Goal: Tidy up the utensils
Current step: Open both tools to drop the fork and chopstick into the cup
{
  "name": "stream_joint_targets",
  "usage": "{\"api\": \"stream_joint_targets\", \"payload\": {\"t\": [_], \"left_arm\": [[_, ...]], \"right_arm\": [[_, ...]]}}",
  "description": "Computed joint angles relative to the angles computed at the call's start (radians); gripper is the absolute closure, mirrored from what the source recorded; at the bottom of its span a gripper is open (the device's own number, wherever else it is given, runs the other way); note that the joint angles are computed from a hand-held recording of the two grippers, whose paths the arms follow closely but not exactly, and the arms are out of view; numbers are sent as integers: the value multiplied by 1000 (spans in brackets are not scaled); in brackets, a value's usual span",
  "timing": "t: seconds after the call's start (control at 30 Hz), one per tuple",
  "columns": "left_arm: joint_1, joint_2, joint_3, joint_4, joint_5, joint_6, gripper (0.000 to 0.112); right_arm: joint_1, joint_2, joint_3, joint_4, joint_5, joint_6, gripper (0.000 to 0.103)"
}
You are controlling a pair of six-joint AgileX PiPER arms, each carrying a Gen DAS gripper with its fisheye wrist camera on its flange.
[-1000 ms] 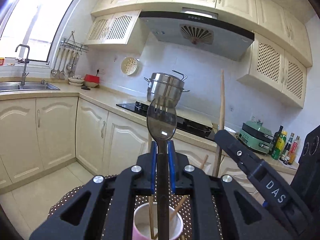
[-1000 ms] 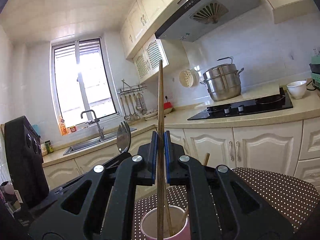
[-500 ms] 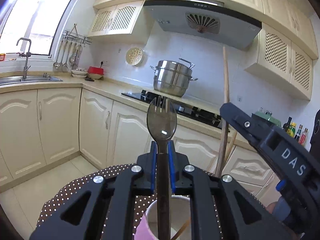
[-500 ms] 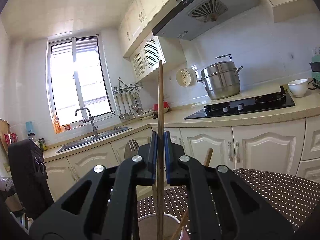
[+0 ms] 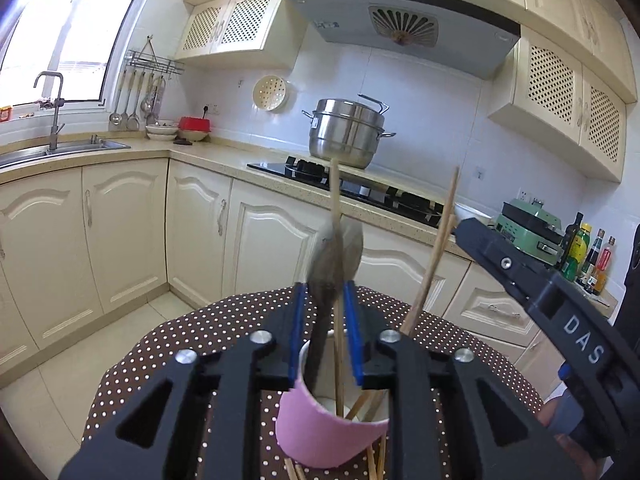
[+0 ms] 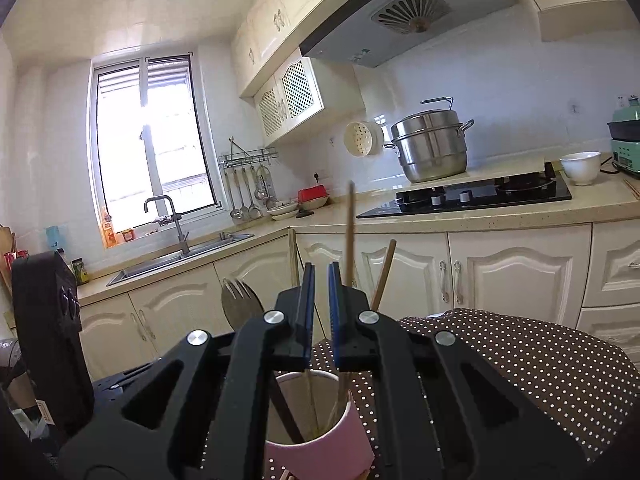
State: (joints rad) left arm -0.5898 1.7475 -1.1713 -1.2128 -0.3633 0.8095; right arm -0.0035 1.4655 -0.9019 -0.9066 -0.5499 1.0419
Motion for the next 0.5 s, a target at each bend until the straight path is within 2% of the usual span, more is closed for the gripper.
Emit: {"api": "stream_joint_targets", "payload": {"t": [0.1, 0.27, 0.5], "left_arm": [[-13, -34, 42, 0, -21, -15, 76], [-27, -80, 78, -75, -39, 48, 74], [-46, -164, 123, -375, -39, 346, 72]], "right_arm": [[-6, -20, 22, -8, 3, 10, 96], [-20, -57, 55, -49, 9, 47, 96], [-60, -127, 93, -242, 51, 248, 95]]}}
